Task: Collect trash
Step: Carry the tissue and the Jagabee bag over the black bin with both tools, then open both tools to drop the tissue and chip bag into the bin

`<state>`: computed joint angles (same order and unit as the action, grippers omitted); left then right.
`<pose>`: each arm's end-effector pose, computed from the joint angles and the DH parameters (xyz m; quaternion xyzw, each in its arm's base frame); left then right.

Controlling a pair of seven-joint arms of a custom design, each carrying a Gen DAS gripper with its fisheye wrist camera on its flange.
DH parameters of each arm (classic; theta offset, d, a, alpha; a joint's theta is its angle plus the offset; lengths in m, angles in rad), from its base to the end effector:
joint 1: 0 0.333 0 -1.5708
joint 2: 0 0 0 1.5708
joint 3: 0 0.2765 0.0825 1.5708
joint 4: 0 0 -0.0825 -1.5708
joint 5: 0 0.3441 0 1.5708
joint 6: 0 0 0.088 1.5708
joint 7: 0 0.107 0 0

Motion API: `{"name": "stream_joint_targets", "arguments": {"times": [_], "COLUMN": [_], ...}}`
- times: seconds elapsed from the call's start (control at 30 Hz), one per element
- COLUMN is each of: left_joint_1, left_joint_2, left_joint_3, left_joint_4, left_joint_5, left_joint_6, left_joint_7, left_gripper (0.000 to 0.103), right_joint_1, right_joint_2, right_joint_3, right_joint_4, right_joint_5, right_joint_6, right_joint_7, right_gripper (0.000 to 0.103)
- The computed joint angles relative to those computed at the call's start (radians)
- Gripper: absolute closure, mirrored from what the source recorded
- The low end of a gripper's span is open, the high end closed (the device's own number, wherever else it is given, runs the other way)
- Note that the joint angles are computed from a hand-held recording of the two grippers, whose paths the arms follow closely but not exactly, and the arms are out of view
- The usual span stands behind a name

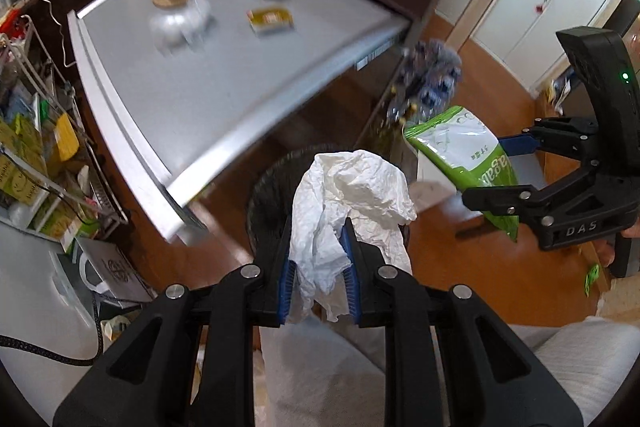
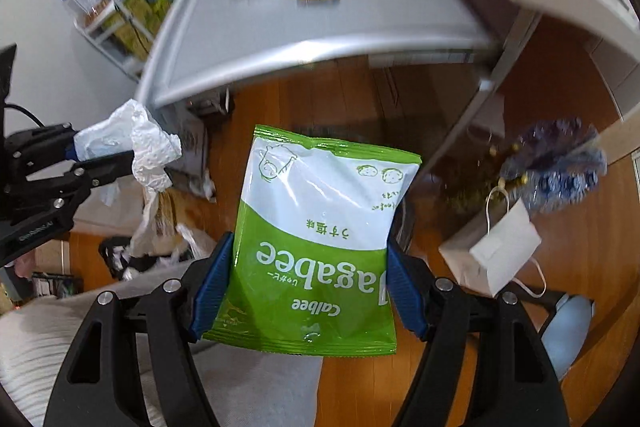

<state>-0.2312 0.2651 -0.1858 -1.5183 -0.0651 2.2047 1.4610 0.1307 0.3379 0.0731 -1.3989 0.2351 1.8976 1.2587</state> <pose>0.5796 -0.2445 0.5273 -0.5937 0.7748 -0.2091 0.0595 0.6117 0.1370 0.5024 -0.8381 0.5247 0.0242 0.1469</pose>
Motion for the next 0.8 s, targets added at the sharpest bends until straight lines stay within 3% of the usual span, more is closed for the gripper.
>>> {"name": "stream_joint_targets", "arguments": {"times": [0.63, 0.7, 0.77, 0.8], "left_joint_1": [-0.034, -0.033, -0.028, -0.026], "left_joint_2": [0.128, 0.134, 0.123, 0.12], "left_joint_3": [0.015, 0.016, 0.016, 0.017], "left_joint_4": [0.116, 0.126, 0.111, 0.107], "left_joint_5": [0.051, 0.049, 0.037, 0.032], "left_joint_6": [-0.026, -0.029, -0.017, -0.01], "left_joint_7": [-0.049, -0.056, -0.066, -0.072], "left_gripper": [0.077, 0.07, 0.05, 0.045], "right_joint_1": [0.007, 0.006, 0.009, 0.008], "right_joint_2": [0.154, 0.165, 0.164, 0.159], "right_joint_3": [0.01, 0.011, 0.007, 0.006], "right_joint_4": [0.11, 0.125, 0.126, 0.118], "right_joint_5": [-0.045, -0.043, -0.053, -0.053], "right_joint_6": [-0.02, -0.027, -0.021, -0.008], "right_joint_7": [0.083, 0.093, 0.112, 0.119], "right_gripper": [0.032, 0.029, 0.017, 0.013]}}
